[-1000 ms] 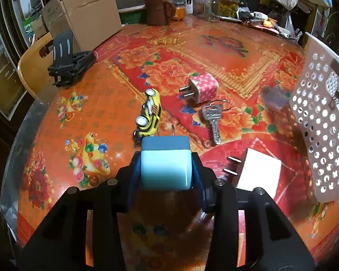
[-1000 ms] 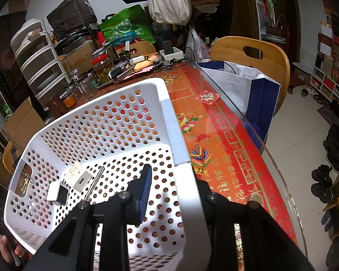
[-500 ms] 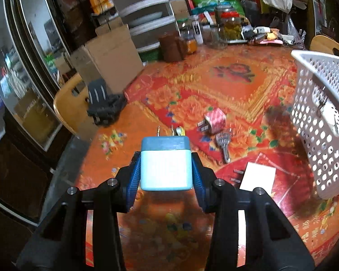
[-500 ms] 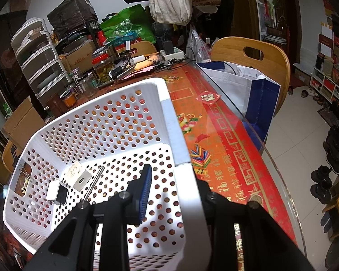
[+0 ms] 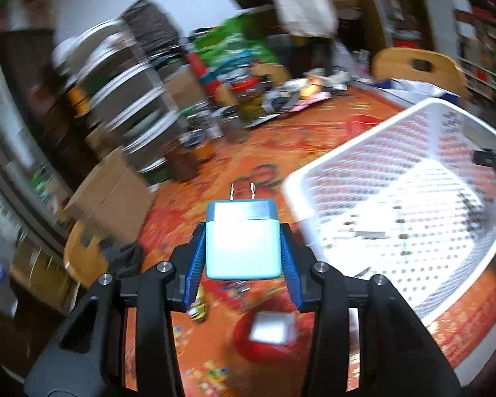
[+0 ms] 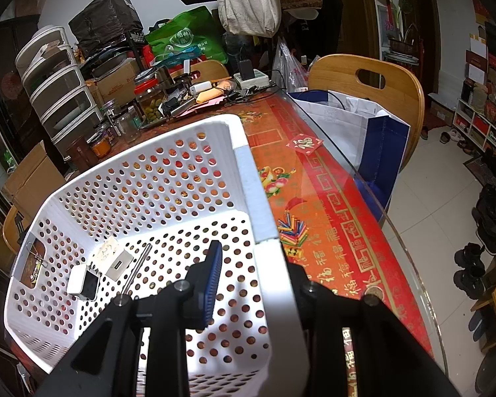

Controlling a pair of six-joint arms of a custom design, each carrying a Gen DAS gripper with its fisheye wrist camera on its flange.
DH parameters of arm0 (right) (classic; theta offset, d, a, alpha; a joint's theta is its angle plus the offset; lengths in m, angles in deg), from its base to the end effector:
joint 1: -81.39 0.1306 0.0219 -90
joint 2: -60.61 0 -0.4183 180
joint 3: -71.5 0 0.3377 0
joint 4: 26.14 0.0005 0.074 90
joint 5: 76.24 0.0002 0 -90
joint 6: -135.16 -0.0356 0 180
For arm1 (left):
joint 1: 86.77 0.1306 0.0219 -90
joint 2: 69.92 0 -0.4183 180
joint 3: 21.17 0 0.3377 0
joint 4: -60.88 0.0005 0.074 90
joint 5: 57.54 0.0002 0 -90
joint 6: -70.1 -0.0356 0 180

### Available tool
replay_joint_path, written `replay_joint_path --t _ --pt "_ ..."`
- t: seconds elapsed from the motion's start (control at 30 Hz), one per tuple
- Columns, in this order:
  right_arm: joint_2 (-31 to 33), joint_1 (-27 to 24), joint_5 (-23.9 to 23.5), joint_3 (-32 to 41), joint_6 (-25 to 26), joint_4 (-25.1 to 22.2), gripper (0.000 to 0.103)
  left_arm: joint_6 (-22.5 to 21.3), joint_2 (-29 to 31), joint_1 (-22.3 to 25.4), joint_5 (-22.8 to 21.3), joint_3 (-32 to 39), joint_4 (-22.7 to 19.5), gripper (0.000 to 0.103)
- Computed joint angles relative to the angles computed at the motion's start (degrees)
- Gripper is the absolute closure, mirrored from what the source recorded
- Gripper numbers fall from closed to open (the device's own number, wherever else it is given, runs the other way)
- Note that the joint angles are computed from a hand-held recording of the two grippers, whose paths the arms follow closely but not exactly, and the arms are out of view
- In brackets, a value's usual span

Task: Organize rigid objects
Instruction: 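Carry the light-blue charger into the basket and open the left tool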

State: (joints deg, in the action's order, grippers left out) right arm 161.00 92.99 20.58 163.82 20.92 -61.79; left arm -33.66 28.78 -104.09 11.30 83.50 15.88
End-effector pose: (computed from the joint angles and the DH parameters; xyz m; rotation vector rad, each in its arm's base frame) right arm 0.5011 0.0980 0.4189 0.3159 2.3122 0.1745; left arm 0.4850 -0.1383 0.5115 0.4036 2.1880 0.3809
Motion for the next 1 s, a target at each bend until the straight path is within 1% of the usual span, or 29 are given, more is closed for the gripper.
replay_joint_path --t 0.07,0.2,0.3,0.37,0.4,0.53,0.7,0.8,0.9,1.0 --pt "0.0 -0.1 -0.3 -0.1 0.1 0.2 0.075 -0.8 2.2 -2.1 0.2 3.1 -2.8 0.064" --pt "0.1 -0.2 -0.5 -0.1 0.3 0.3 0.075 -2.6 6.3 -5.6 -1.6 7.5 -5.7 0.064" --pt "0.1 -0.2 -0.5 -0.1 0.5 0.2 0.075 -3.0 11.0 -6.7 -1.7 12.6 -10.9 0.064" --pt "0.1 -0.2 -0.7 -0.2 0.6 0.4 0.075 -2.6 14.1 -7.1 -1.0 16.1 -15.1 0.064" --pt "0.1 -0.2 -0.7 -0.3 0.6 0.5 0.075 -3.2 15.6 -7.6 -2.0 17.5 -16.6 0.064" --pt "0.0 -0.3 -1.3 -0.6 0.6 1.2 0.075 -6.4 18.6 -9.1 -5.8 18.3 -17.6 0.064" --pt "-0.1 -0.4 -1.8 -0.9 0.7 1.7 0.075 -6.6 19.2 -9.8 -6.9 18.2 -17.2 0.063" --pt "-0.1 -0.4 -1.8 -0.9 0.7 1.7 0.075 -7.4 19.7 -10.2 -8.1 18.3 -17.4 0.063" --pt "-0.2 -0.3 -1.8 -1.0 0.6 1.9 0.075 -8.1 20.6 -10.4 -9.0 19.3 -18.8 0.063" --pt "-0.2 -0.3 -1.8 -0.9 0.6 1.8 0.075 -8.1 21.4 -10.7 -9.7 20.6 -21.1 0.063"
